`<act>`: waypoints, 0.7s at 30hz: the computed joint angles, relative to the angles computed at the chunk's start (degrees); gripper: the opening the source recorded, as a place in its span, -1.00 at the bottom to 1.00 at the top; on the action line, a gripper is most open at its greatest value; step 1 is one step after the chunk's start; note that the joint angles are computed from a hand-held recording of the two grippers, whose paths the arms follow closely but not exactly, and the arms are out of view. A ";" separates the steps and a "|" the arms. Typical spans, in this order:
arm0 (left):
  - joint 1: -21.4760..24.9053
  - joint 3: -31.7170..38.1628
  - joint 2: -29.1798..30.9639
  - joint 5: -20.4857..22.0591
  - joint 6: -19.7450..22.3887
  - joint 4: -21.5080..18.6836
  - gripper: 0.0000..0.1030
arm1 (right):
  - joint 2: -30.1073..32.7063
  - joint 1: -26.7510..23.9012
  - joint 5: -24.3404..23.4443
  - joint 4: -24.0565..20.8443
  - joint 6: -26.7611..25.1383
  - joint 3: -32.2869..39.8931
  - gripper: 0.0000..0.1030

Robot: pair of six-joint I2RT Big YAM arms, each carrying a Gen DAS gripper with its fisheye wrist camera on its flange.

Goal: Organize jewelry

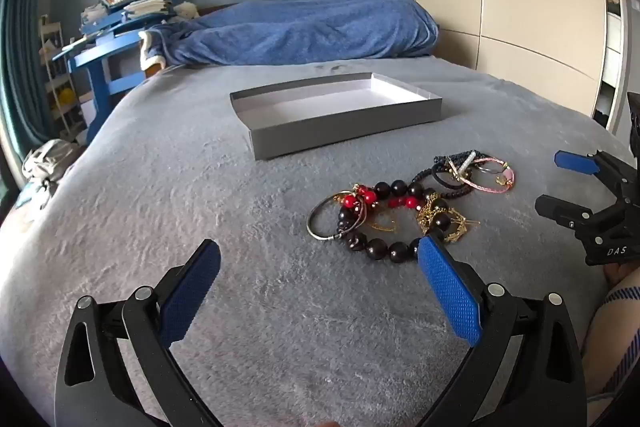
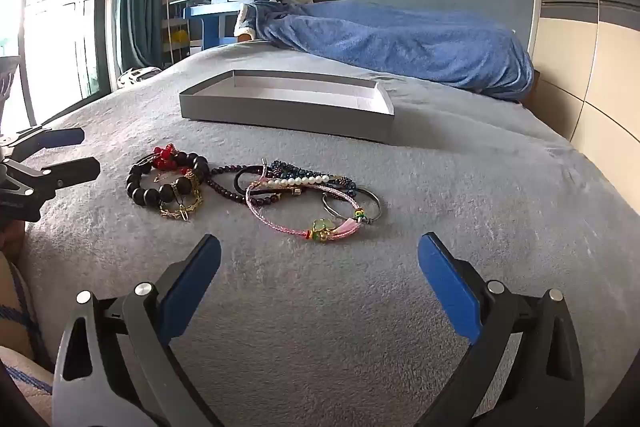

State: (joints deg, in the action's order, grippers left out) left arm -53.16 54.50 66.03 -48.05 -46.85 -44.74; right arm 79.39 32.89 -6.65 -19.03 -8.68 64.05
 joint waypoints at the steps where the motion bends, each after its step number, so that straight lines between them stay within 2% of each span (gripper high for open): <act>1: 0.01 0.04 0.03 0.14 0.15 -0.05 0.91 | 0.00 0.03 0.07 -0.02 -0.24 0.01 0.89; 17: 0.95 -0.49 -0.12 1.18 1.46 1.28 0.91 | 0.07 -0.09 -0.13 0.02 0.08 0.06 0.89; 21: 0.40 -0.36 -0.73 1.47 0.77 0.49 0.91 | 0.14 -0.09 -0.11 -0.03 -0.04 0.13 0.89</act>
